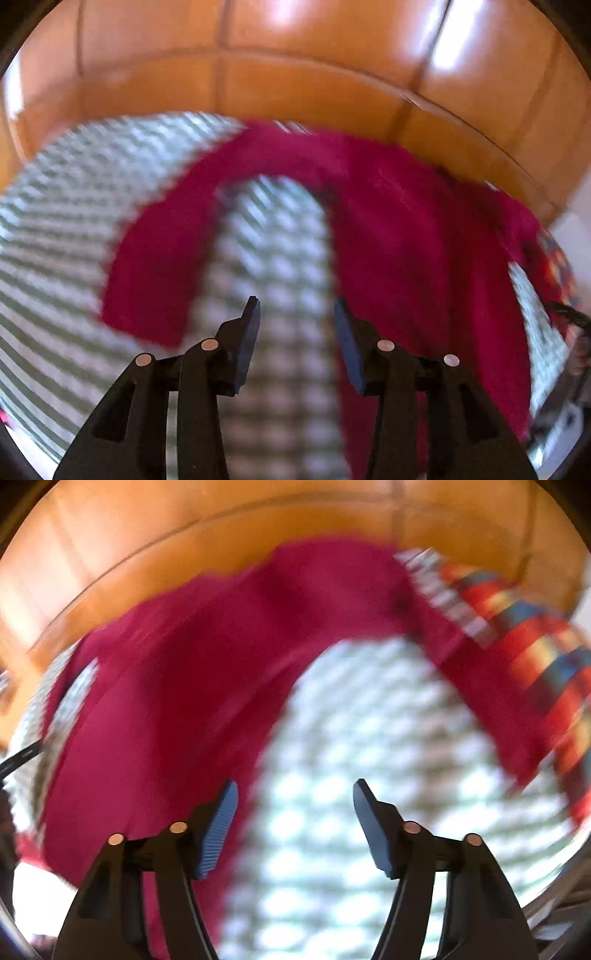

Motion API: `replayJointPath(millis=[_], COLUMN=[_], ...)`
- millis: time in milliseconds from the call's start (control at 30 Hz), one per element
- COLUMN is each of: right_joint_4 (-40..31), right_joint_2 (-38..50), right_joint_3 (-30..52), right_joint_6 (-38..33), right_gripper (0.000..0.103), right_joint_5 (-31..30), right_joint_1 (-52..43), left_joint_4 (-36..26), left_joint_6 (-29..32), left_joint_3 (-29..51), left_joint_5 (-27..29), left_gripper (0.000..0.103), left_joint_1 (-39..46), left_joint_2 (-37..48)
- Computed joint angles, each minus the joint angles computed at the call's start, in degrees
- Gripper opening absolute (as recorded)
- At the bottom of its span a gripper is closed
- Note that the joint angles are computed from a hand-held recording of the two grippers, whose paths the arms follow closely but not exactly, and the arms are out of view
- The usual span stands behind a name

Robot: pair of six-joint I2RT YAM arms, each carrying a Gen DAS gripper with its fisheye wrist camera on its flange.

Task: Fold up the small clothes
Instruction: 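Lift and shake the sweater with both tools, then lay it flat and release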

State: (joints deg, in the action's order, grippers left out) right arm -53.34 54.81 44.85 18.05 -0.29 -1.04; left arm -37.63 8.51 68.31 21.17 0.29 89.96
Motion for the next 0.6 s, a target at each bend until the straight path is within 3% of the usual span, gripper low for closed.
replayJointPath(millis=[100, 167, 233, 300, 333, 500, 600], right_joint_4=[0.39, 1.57, 2.01, 1.03, 0.49, -8.26, -12.76], right_joint_2=[-1.90, -1.40, 0.04, 0.94, 0.64, -6.27, -11.52], right_joint_3=[-4.62, -5.54, -4.64, -2.88, -2.20, 2.67, 1.52], right_joint_6=[10.96, 17.02, 19.72, 20.68, 19.83, 16.89, 13.65], right_gripper=[0.048, 0.033, 0.011, 0.009, 0.009, 0.009, 0.009], right_joint_5=[1.29, 5.40, 8.08, 10.16, 10.97, 16.94, 14.80], right_joint_1=[14.86, 23.52, 27.57, 29.59, 29.41, 27.15, 21.88], left_joint_4=[-1.96, -1.92, 0.16, 2.71, 2.67, 0.39, -4.63], left_joint_6=[1.74, 1.71, -0.02, -1.94, -1.71, -0.58, 3.84], left_joint_3=[-7.52, -11.66, -14.70, -17.04, -16.94, -15.74, -15.29], left_joint_5=[4.28, 5.51, 3.94, 2.02, 1.72, 1.09, 5.51], left_gripper=[0.041, 0.042, 0.040, 0.026, 0.010, 0.007, 0.007], left_joint_1=[-1.02, -2.68, -4.62, -6.94, -7.77, -4.74, 3.32], left_joint_2=[-4.83, -7.13, -7.85, -9.10, -9.11, -14.64, -18.40])
